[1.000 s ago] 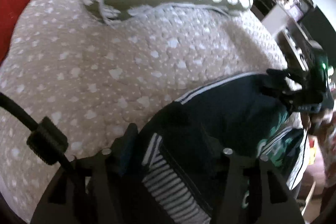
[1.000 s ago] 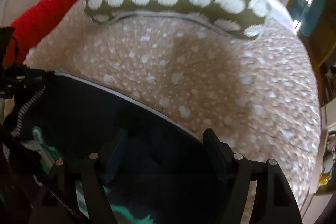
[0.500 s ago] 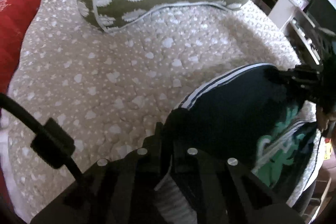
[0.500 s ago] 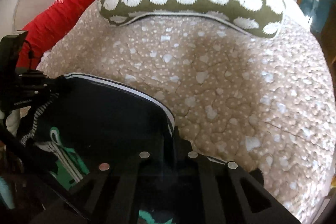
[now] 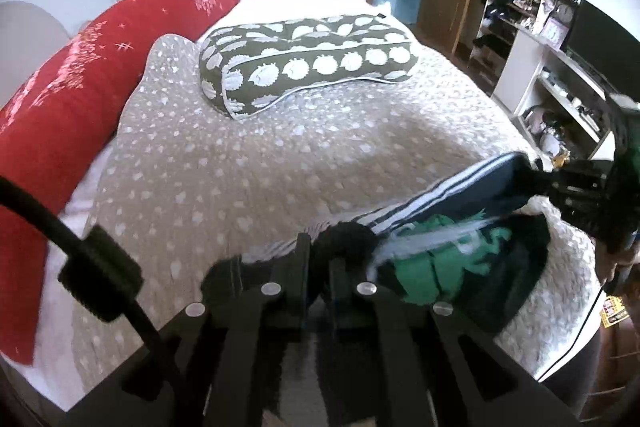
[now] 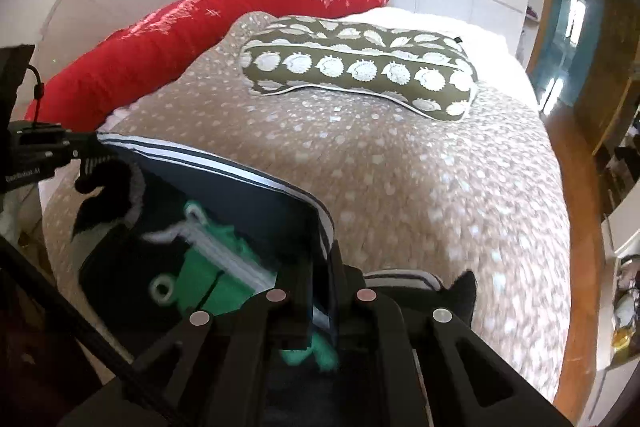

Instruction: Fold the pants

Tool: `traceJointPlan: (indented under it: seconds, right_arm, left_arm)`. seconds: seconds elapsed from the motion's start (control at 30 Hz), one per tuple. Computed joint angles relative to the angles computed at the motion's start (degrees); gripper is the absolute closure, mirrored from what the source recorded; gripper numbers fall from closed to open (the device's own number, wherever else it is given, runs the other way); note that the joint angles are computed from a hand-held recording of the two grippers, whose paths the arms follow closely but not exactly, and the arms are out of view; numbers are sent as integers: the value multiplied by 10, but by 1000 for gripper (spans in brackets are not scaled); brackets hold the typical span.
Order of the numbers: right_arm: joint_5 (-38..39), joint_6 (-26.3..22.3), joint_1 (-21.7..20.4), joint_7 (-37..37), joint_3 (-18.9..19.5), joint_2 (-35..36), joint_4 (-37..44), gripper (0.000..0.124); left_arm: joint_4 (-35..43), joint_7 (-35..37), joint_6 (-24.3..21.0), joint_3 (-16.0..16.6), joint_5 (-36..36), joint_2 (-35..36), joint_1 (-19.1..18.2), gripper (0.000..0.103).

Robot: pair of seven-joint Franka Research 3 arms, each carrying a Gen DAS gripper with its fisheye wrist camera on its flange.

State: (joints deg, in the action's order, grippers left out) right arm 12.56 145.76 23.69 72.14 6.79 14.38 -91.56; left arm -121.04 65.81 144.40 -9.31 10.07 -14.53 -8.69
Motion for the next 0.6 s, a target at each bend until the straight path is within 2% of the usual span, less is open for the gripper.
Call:
traceJointPlan:
  seconds: [0.07,0.27,0.47,0.6]
  right_arm:
    - [14,31,-1,-5,4,-44,-70,118]
    - [62,79,-1,-3,12,-123,-219,118]
    - [81,109,4,17,15,-151,-293,116]
    - [101,133,5,35,13,-170,-322,105]
  left_arm:
    - [-33,-27,7,-13,19,-27,1,96]
    - [-137,-73,35,-8,-21,-82,-26,96]
    - [-197,-119,37,-10,-43,-100,-39,95]
    - [-220,-110,49,3,-59,-125,-56,93]
